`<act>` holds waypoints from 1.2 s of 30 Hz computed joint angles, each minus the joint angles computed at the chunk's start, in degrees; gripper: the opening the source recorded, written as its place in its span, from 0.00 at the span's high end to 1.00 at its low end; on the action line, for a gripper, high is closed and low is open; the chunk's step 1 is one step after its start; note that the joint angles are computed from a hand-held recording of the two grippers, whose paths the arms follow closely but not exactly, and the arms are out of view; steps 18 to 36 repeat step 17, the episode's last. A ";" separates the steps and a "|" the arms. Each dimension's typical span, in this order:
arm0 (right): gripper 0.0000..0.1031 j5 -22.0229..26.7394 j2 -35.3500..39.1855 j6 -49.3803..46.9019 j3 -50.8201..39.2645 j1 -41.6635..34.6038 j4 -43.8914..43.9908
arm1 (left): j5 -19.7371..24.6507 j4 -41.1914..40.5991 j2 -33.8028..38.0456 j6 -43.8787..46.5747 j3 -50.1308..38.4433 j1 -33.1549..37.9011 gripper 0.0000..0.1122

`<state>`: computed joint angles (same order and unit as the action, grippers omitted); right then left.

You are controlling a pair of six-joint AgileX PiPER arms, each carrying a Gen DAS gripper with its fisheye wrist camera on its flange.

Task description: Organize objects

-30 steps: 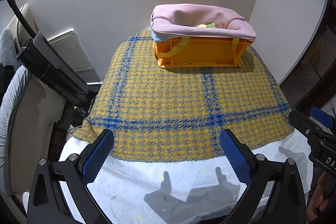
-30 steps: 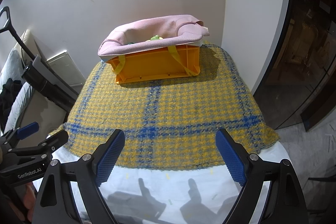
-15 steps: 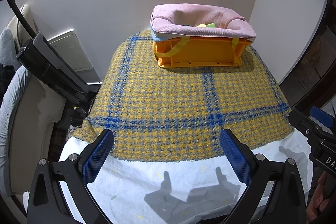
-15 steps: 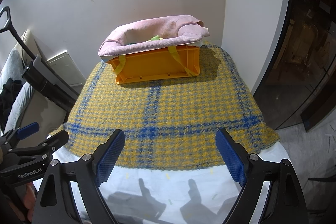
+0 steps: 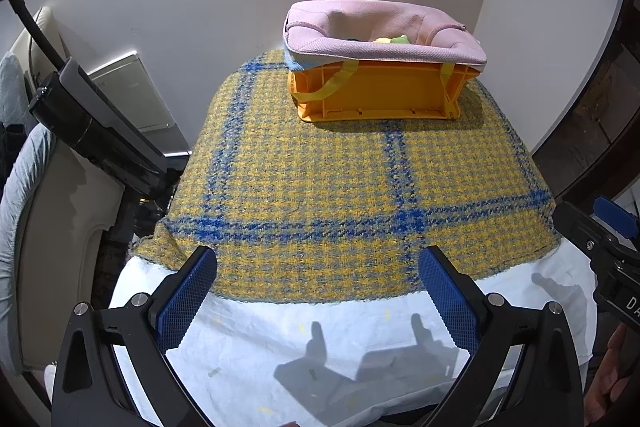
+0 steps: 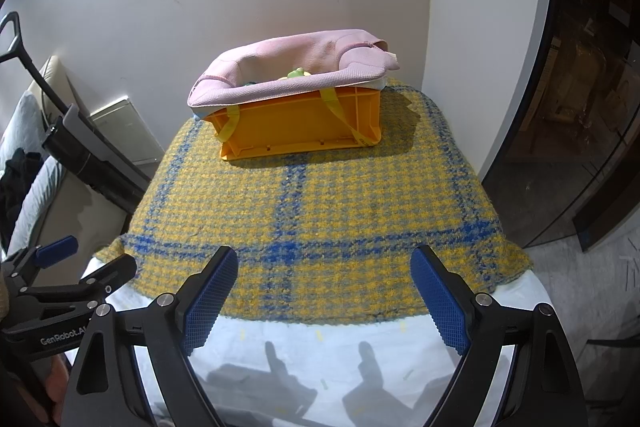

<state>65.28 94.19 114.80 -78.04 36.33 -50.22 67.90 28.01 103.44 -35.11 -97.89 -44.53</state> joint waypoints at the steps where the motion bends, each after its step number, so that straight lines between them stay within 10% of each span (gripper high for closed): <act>1: 0.14 0.08 -0.01 0.03 0.01 0.05 -0.05 | 0.03 -0.22 0.09 -0.19 -0.07 0.06 0.09; 36: 0.14 -0.58 -0.62 1.43 1.65 -0.07 -0.86 | 0.53 -1.33 1.27 -1.14 -0.53 0.62 0.08</act>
